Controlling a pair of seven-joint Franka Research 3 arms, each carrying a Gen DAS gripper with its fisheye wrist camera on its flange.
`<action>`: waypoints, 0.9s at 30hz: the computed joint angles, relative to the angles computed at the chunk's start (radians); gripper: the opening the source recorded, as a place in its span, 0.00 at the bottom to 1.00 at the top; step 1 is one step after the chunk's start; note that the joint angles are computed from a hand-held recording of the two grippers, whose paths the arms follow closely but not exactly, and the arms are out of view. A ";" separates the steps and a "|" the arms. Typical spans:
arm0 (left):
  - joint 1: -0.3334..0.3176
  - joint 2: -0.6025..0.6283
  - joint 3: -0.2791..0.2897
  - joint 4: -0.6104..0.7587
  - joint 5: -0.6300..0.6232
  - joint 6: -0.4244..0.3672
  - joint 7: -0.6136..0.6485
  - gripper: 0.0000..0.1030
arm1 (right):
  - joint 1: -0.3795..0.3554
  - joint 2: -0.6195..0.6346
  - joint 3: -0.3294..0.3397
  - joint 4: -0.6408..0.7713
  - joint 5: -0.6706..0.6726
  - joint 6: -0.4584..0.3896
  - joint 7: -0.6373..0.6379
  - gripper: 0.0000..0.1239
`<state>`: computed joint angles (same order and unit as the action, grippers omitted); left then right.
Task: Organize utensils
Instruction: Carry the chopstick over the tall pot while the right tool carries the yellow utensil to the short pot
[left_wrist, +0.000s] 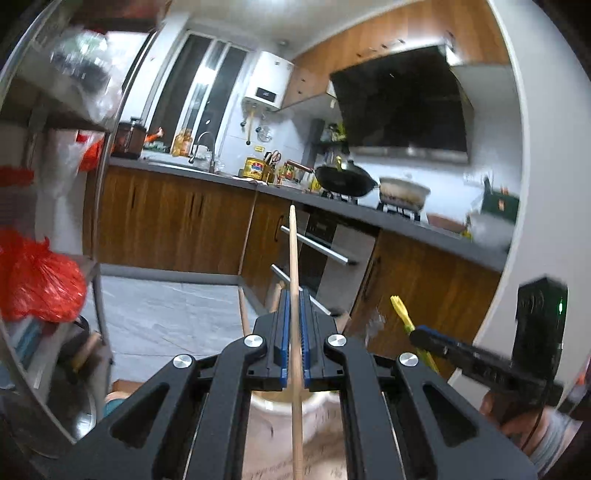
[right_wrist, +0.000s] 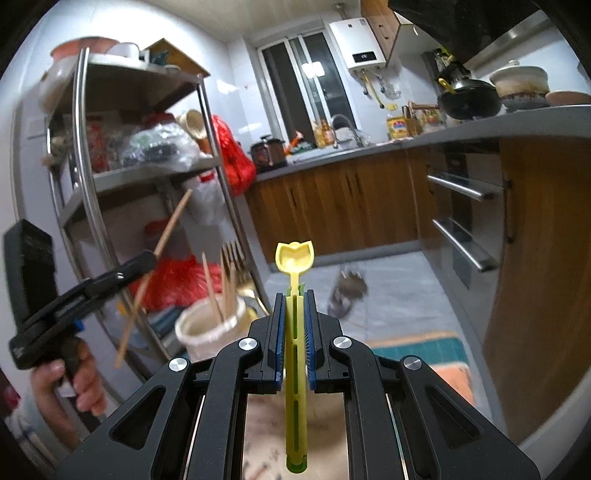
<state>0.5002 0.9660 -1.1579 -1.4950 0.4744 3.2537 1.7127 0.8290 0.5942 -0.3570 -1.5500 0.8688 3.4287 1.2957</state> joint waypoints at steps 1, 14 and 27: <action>-0.022 0.014 0.008 0.035 -0.006 -0.008 0.000 0.04 | -0.020 0.011 0.018 0.024 -0.010 0.000 0.008 0.08; -0.297 0.116 0.188 0.369 -0.058 0.059 0.016 0.04 | -0.160 0.240 0.061 0.369 -0.189 -0.112 0.239 0.08; -0.366 0.032 0.418 0.313 0.067 0.170 -0.141 0.05 | 0.030 0.479 -0.431 0.508 -0.314 -0.260 0.626 0.08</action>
